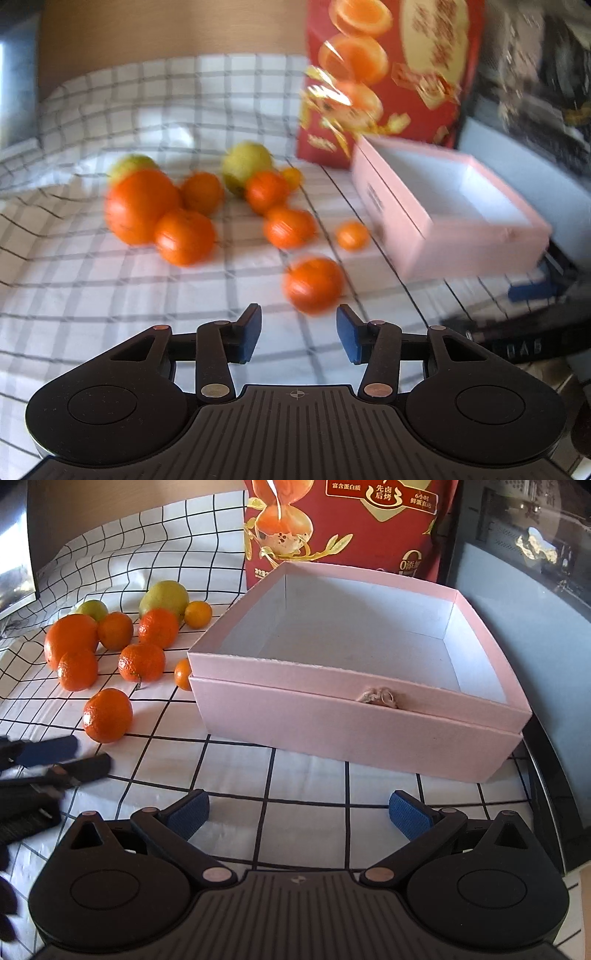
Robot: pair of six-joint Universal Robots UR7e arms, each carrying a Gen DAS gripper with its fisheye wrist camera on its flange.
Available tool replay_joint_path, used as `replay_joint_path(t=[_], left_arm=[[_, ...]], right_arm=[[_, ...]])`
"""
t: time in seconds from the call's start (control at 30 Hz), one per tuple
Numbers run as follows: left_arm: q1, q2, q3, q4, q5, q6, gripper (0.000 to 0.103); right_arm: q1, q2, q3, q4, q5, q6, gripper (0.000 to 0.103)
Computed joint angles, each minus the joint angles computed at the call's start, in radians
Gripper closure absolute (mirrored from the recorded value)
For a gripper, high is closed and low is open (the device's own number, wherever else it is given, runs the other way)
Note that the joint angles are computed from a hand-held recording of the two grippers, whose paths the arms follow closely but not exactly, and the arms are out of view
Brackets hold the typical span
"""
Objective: Organize fruits
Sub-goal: 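Grasp a tangerine with the left tool while the right tool grasps another tangerine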
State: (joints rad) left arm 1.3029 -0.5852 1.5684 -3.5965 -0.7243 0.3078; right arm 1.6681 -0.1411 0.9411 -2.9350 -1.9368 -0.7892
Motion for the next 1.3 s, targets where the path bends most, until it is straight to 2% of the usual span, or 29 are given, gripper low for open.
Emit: replay_joint_path(t=[0.1, 0.13, 0.2, 0.23, 0.3, 0.37, 0.53, 0.6, 0.67, 0.8, 0.83, 0.9, 0.93, 1.0, 1.2, 1.3], left_arm=[[0.009, -0.089, 0.045, 0.067, -0.008, -0.073, 0.053], [0.018, -0.119, 0.056, 0.098, -0.03, -0.093, 0.053], [0.042, -0.178, 0.08, 0.154, -0.09, -0.117, 0.055], [0.052, -0.2, 0.087, 0.176, -0.111, -0.129, 0.055], [0.066, -0.225, 0.096, 0.183, -0.132, -0.141, 0.055], [0.069, -0.229, 0.092, 0.172, -0.104, -0.151, 0.055], [0.074, -0.254, 0.114, 0.095, -0.081, -0.106, 0.055], [0.083, -0.271, 0.13, 0.08, -0.08, -0.118, 0.055], [0.098, -0.293, 0.152, 0.083, -0.101, -0.138, 0.055], [0.118, -0.326, 0.199, 0.102, -0.145, -0.175, 0.055], [0.119, -0.327, 0.203, 0.108, -0.162, -0.167, 0.055], [0.117, -0.316, 0.194, 0.122, -0.182, -0.129, 0.055], [0.115, -0.306, 0.181, 0.133, -0.189, -0.106, 0.055], [0.108, -0.282, 0.151, 0.149, -0.197, -0.058, 0.055], [0.087, -0.205, 0.014, 0.285, -0.283, 0.158, 0.055], [0.088, -0.15, -0.117, 0.442, -0.274, 0.102, 0.055]], right_arm=[[0.016, 0.007, -0.043, 0.096, -0.034, 0.019, 0.003], [0.025, 0.009, -0.058, 0.135, -0.049, 0.05, 0.013], [0.038, -0.008, -0.041, 0.155, -0.013, 0.102, 0.015], [0.046, -0.025, -0.008, 0.125, 0.032, 0.091, 0.015], [0.068, -0.037, 0.038, 0.035, 0.073, 0.034, 0.015], [0.097, -0.028, 0.054, -0.052, 0.108, -0.04, 0.013], [0.158, 0.06, -0.067, -0.06, 0.11, -0.075, 0.012], [0.177, 0.108, -0.125, -0.069, 0.071, -0.114, 0.012], [0.188, 0.13, -0.153, -0.027, 0.044, -0.11, 0.012], [0.193, 0.139, -0.177, 0.15, 0.025, -0.08, 0.015], [0.194, 0.135, -0.164, 0.149, 0.025, -0.075, 0.017], [0.196, 0.132, -0.136, 0.094, 0.021, -0.107, 0.018], [0.196, 0.129, -0.109, 0.028, 0.014, -0.137, 0.018], [0.192, 0.117, -0.069, -0.05, 0.006, -0.147, 0.018], [0.157, 0.035, 0.079, -0.18, -0.021, -0.04, 0.018], [0.141, 0.0, 0.146, -0.238, -0.043, 0.029, 0.018]])
